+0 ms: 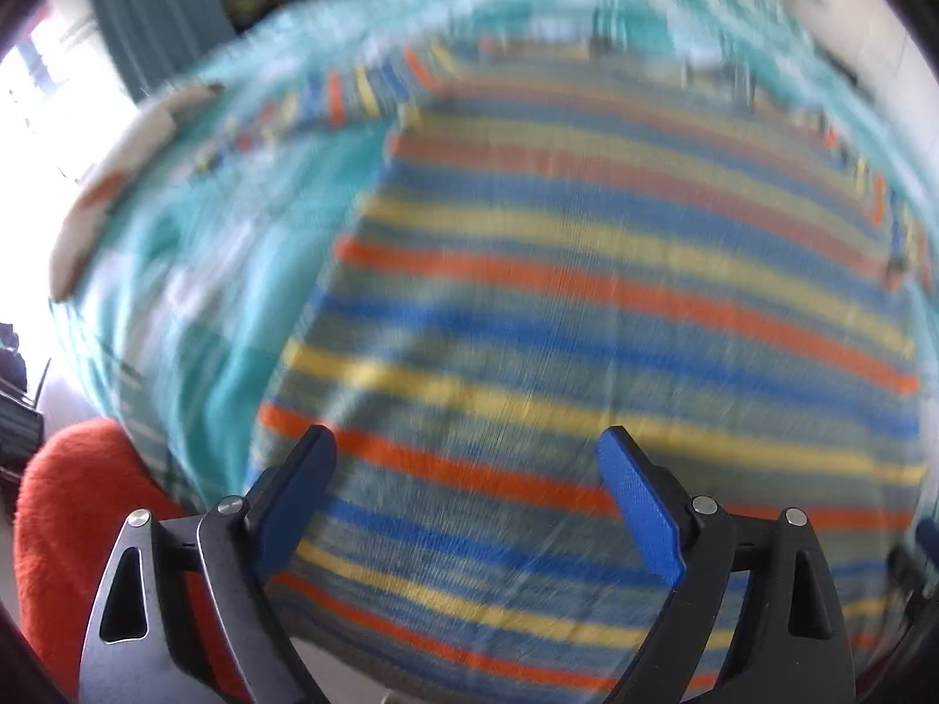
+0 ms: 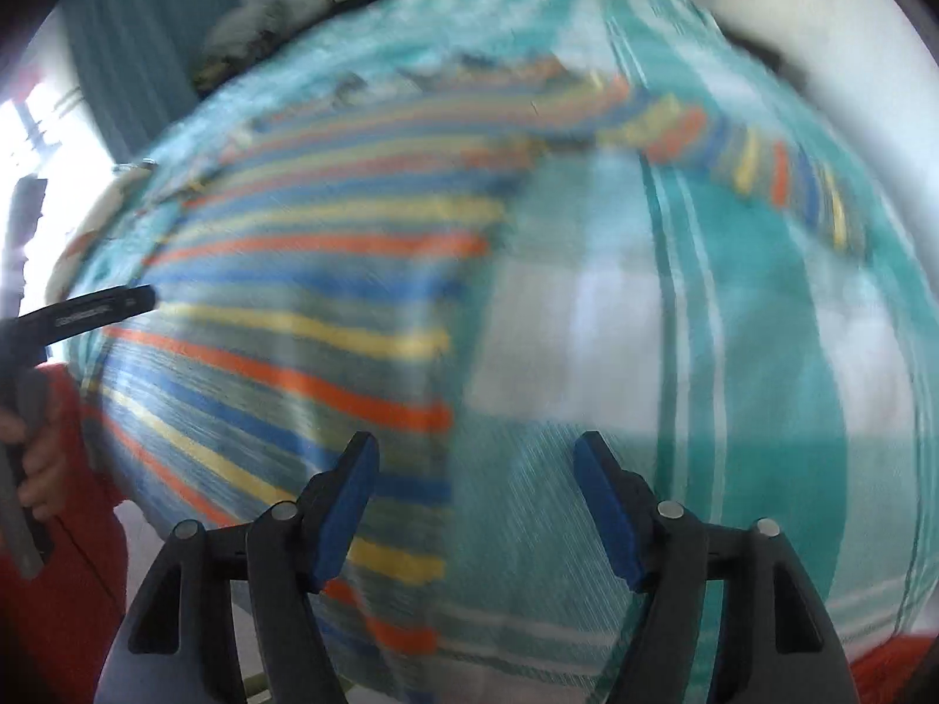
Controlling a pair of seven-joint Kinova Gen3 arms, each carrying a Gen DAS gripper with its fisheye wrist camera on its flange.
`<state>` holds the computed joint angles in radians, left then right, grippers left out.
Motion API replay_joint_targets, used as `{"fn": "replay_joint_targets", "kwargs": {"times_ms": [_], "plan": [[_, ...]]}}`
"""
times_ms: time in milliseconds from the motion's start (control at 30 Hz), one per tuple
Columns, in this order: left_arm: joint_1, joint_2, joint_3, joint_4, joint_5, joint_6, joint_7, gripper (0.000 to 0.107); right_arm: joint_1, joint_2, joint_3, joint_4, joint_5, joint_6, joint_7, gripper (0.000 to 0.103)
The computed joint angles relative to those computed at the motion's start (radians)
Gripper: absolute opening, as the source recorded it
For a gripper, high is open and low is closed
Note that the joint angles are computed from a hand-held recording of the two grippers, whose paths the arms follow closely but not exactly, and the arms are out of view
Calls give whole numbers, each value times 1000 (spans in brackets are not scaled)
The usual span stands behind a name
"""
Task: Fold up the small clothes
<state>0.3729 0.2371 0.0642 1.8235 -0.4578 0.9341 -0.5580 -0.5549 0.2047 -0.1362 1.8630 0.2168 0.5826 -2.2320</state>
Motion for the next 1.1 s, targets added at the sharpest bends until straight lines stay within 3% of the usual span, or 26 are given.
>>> {"fn": "replay_joint_targets", "kwargs": {"times_ms": [67,133,233,300,367,433,500,567,633,733,867,967,1100], "plan": [[-50,-56,10,72,56,-70,-26,92,-6,-37,43,57,-35,-56,-81,69],[-59,-118,1,126,73,-107,-34,91,-78,-72,128,76,-20,-49,-163,69],[7,-213,-78,191,26,-191,-38,92,-213,-150,260,92,59,6,-285,69],[9,-234,-100,199,16,-233,-89,94,-263,-171,283,66,127,4,-366,69],[-19,-221,-101,186,52,-256,-170,94,-253,-138,232,12,206,10,-402,69],[-47,-169,-88,145,78,-214,-251,94,-198,-85,139,-33,264,-34,-377,69],[-46,-117,-98,124,108,-162,-333,95,-127,-39,47,-47,276,-101,-372,70],[-61,-108,-106,155,137,-175,-375,98,-49,22,-46,-33,264,-111,-390,71],[-75,-156,-120,218,165,-228,-368,100,4,57,-133,-11,277,-57,-424,71],[-82,-219,-130,251,175,-264,-358,98,29,45,-237,-24,386,47,-445,71],[-123,-301,-83,277,86,-384,-261,99,41,-32,-242,7,467,46,-589,71],[-148,-273,-61,222,109,-393,-313,99,76,-54,-254,15,554,7,-701,71],[-284,-253,104,227,-9,-403,-284,99,202,-96,-243,66,664,-108,-843,71]]}}
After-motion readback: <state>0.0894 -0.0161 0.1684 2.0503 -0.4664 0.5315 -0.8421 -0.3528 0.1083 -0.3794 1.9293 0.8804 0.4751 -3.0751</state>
